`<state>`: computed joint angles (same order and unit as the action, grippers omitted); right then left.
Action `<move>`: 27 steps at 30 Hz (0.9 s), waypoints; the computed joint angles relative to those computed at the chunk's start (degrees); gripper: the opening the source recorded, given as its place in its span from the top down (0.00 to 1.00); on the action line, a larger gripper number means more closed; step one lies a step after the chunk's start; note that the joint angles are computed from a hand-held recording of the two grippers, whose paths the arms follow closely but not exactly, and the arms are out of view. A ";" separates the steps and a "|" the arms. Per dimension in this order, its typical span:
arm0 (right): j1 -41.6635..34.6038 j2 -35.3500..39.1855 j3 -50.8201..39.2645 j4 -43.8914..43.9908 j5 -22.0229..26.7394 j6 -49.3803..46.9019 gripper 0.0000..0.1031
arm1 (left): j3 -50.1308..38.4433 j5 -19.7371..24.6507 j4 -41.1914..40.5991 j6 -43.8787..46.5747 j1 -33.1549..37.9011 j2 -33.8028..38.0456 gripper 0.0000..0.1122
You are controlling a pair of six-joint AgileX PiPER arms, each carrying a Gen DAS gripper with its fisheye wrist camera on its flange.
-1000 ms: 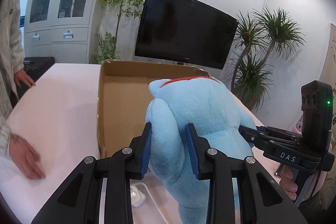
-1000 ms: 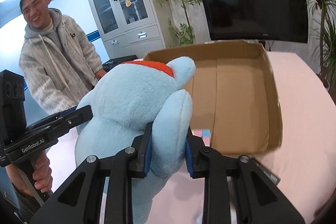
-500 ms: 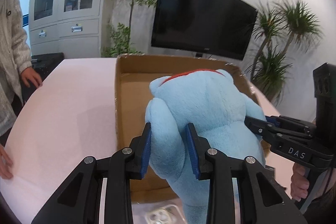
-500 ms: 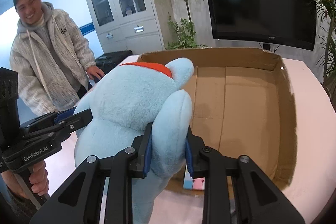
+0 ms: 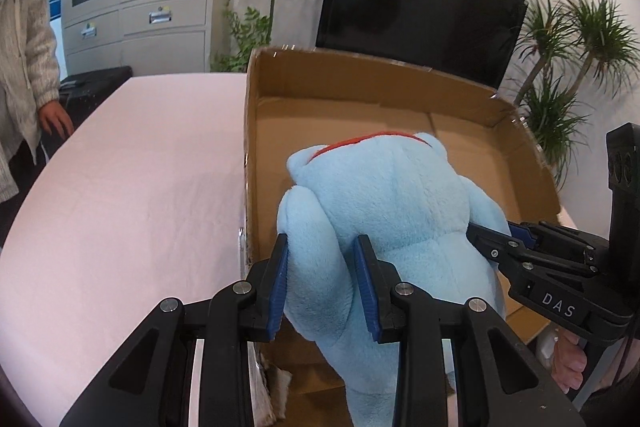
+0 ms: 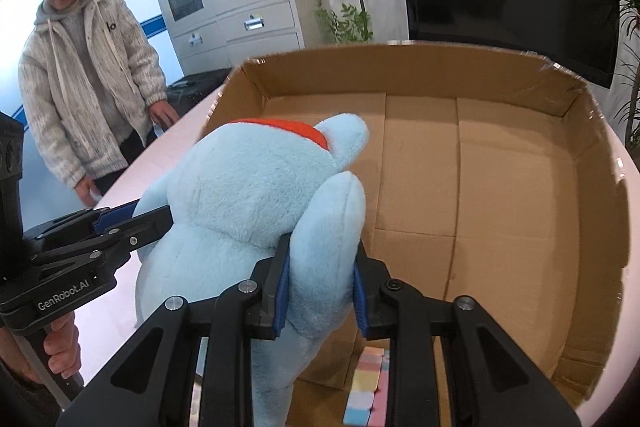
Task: Organize objects
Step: 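Carry the plush toy with the right gripper into the box, then open the right gripper to release the plush toy in the box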
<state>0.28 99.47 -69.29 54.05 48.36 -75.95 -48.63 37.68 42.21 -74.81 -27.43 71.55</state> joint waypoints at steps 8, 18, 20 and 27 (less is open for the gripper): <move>1.06 3.74 0.16 -1.91 -3.68 -0.31 0.75 | 2.13 -4.71 0.11 -0.91 2.62 5.19 0.73; -0.50 -1.29 3.28 -5.49 -8.70 1.35 0.37 | -2.73 12.76 8.37 -9.09 -8.89 7.35 0.44; -3.69 -2.40 2.76 -4.64 -4.73 0.59 0.31 | -4.33 21.49 12.42 -13.31 -14.90 7.99 0.38; -17.89 -10.35 4.78 -3.54 5.09 -8.61 0.25 | -5.26 23.34 12.03 -19.13 -29.39 2.63 0.28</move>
